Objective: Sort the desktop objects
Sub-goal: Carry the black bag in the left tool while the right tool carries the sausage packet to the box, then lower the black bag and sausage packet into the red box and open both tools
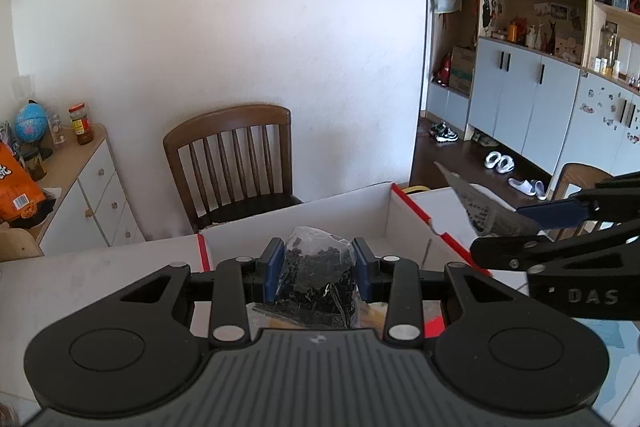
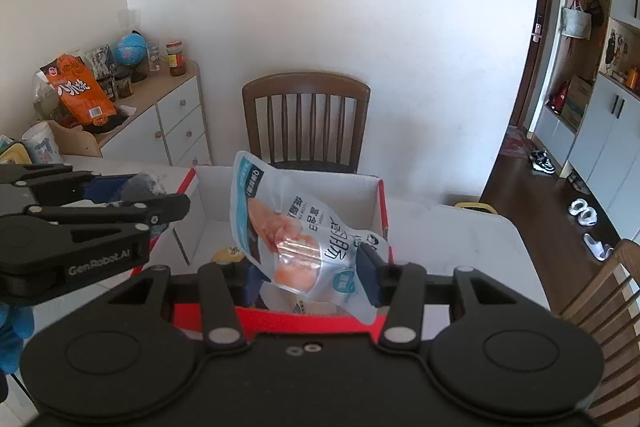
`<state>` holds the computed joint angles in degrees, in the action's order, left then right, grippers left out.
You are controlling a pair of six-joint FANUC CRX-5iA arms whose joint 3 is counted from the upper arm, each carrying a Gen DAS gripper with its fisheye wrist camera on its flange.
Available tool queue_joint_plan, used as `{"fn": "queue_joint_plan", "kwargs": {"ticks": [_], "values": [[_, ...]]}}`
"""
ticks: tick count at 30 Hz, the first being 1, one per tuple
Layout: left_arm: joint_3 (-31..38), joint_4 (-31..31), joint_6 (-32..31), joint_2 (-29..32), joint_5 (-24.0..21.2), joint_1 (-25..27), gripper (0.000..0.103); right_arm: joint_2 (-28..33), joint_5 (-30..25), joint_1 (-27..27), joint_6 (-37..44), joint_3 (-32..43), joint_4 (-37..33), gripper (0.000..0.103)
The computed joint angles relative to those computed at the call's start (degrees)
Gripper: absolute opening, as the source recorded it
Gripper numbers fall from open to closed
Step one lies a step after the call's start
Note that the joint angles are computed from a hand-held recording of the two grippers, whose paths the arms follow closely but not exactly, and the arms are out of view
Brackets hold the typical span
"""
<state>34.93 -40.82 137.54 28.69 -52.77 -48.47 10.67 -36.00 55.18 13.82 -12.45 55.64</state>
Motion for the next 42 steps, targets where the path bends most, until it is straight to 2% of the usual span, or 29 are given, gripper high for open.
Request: {"fn": "queue_joint_plan", "kwargs": {"ticks": [9, 18, 25, 42], "values": [[3.24, 5.44, -4.76, 2.88, -0.95, 3.67, 0.035, 3.33, 0.85, -1.91, 8.59, 5.56, -6.26, 0.048], [7.35, 9.04, -9.45, 7.41, -3.58, 5.23, 0.035, 7.36, 1.15, -3.46, 16.36, 10.82, -14.13, 0.048], [9.89, 12.44, -12.52, 10.44, -5.81, 6.73, 0.035, 10.15, -0.08, -4.60, 18.82, 13.43, -18.33, 0.048], [12.89, 19.97, -16.78, 14.96, -6.31, 9.58, 0.035, 15.36, -4.05, -6.03, 23.94, 18.52, -26.76, 0.048]]}}
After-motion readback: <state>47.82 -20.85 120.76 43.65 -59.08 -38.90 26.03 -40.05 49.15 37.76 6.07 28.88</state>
